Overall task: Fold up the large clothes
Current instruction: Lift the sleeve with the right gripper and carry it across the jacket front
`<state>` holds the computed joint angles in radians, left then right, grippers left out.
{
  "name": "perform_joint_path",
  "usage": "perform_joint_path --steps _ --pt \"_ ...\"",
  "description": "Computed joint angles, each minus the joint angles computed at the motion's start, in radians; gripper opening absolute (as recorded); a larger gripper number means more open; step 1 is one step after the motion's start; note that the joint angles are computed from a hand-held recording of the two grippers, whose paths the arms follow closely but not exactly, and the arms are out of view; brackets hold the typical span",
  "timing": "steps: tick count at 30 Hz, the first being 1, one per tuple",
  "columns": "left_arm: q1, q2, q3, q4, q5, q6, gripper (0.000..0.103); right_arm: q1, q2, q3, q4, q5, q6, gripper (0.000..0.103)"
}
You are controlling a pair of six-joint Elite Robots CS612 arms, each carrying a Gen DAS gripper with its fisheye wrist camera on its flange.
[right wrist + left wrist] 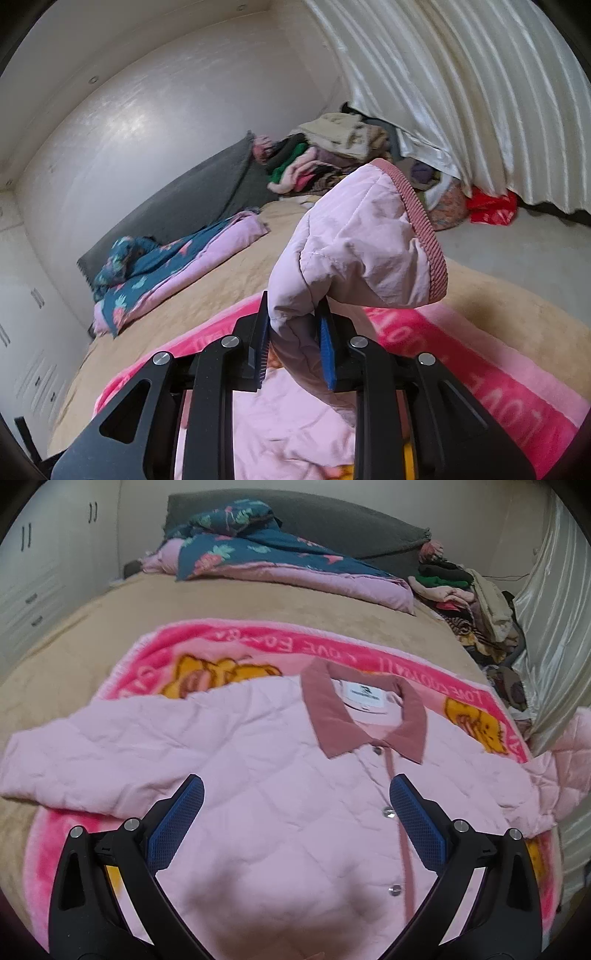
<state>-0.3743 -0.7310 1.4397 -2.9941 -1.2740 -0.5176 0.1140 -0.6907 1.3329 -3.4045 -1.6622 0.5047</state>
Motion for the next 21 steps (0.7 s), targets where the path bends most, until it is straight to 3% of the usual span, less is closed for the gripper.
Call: perform_joint_path --steps 2,10,21 --pt "0.0 -0.004 0.006 -0.003 0.027 0.015 0.094 0.015 0.004 -0.023 0.017 0.006 -0.025 0.022" --pt "0.023 -0.014 0.034 -0.044 0.0 0.0 0.094 0.06 0.03 -0.113 0.069 0.041 -0.099 0.022" --pt "0.057 -0.019 0.08 -0.153 -0.071 -0.05 0.094 0.131 0.095 -0.255 0.128 0.076 -0.211 0.022"
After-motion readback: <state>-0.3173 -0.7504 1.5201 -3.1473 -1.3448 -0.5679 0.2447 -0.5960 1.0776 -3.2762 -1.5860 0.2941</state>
